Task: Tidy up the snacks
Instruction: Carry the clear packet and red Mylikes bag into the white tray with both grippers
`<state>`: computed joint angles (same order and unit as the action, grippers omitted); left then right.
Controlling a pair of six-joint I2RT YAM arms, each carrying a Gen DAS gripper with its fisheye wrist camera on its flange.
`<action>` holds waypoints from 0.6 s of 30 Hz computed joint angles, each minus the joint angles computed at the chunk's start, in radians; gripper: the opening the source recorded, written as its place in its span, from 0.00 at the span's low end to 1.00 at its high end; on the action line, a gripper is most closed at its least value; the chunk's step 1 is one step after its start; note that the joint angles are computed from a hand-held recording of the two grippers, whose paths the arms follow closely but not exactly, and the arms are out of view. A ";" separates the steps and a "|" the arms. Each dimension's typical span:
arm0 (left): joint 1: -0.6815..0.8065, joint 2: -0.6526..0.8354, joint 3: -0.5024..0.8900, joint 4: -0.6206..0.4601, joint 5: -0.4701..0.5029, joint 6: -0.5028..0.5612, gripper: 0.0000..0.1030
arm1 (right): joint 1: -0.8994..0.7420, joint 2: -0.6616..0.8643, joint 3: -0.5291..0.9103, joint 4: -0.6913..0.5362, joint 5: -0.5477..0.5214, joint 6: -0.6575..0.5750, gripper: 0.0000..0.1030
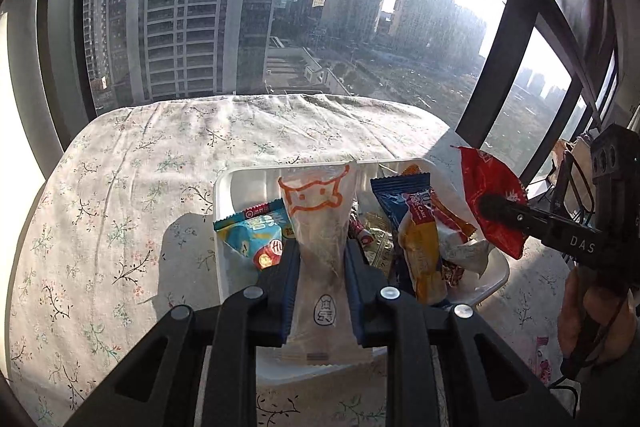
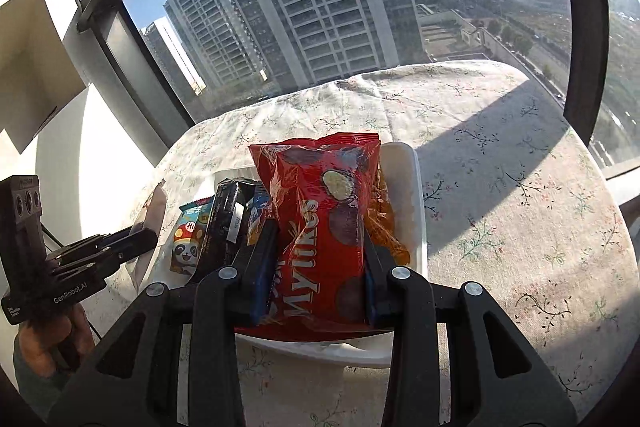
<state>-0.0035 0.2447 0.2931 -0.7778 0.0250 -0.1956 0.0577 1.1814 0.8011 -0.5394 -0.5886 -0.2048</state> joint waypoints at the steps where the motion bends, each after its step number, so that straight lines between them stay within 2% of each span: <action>1: -0.013 0.032 -0.017 0.045 -0.011 -0.008 0.23 | 0.014 0.026 -0.002 0.024 0.009 0.004 0.32; 7: -0.059 0.218 -0.089 0.256 -0.055 -0.029 0.23 | 0.072 0.099 -0.006 0.127 0.055 0.026 0.32; 15: -0.019 0.249 -0.133 0.338 -0.035 -0.008 0.24 | 0.159 0.129 -0.071 0.227 0.150 0.029 0.33; 18: -0.045 0.251 -0.140 0.348 -0.062 -0.013 0.25 | 0.175 0.143 -0.083 0.255 0.173 0.033 0.33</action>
